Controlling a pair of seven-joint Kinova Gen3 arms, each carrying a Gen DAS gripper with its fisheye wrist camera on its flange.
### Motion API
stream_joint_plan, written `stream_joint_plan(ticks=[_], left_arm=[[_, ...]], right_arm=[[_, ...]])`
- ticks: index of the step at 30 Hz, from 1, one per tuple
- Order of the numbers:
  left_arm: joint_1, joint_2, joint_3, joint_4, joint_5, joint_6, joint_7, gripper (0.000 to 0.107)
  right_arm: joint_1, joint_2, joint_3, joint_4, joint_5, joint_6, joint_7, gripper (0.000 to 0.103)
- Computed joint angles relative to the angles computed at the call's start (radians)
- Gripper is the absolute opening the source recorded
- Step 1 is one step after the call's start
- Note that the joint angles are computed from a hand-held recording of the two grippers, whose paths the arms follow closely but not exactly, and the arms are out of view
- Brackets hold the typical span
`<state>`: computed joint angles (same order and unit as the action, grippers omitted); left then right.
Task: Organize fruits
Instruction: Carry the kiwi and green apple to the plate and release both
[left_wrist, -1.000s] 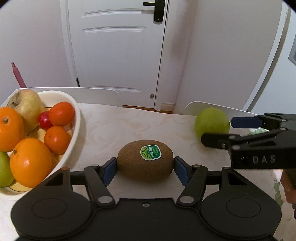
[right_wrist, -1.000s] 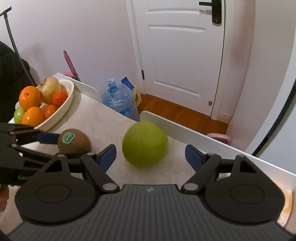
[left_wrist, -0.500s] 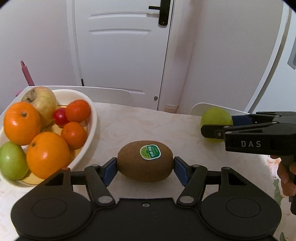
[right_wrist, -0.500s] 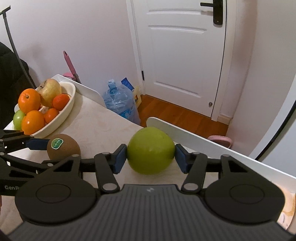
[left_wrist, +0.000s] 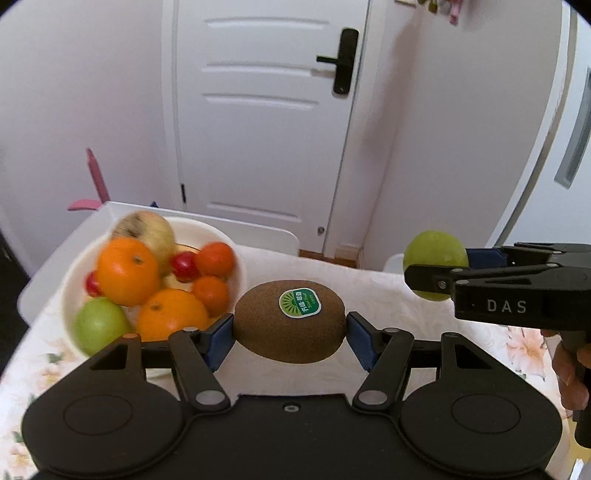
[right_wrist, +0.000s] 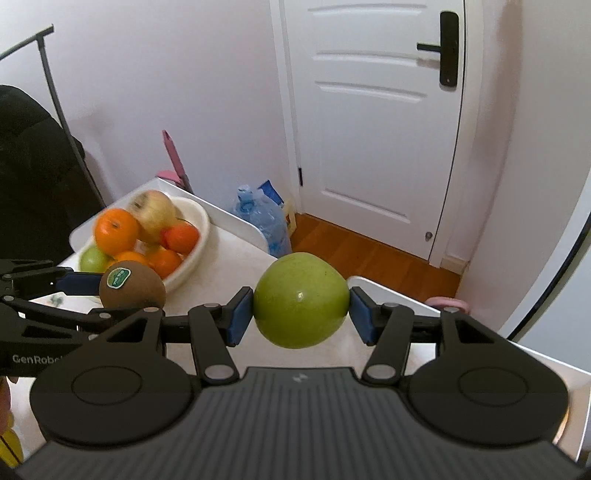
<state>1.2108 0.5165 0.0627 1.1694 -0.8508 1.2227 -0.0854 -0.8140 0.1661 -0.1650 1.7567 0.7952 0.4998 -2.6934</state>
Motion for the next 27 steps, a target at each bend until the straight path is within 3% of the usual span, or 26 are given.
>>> stream_joint_plan(ticks=[9,16,22,27], left_arm=[[0.011,-0.114,0.03,0.093,-0.07,0.081,0.057,0.069],[-0.072,-0.228,0.105,0.207,-0.089,0.084,0.052,0.069],[-0.195,-0.321,0.164,0.316,-0.064,0.02,-0.01,0.069],[-0.323,-0.389,0.192,0.412,-0.008,-0.088,-0.1,0.069]], right_arm=[[-0.078,0.007,-0.042,-0.106,0.013,0.124,-0.039,0.071],[-0.161,0.065,-0.037,-0.223,0.035,0.226,-0.112,0.071],[-0.23,0.146,-0.003,-0.346,0.037,0.309,-0.142,0.071],[-0.279,0.218,0.037,-0.45,0.02,0.369,-0.148,0.071]])
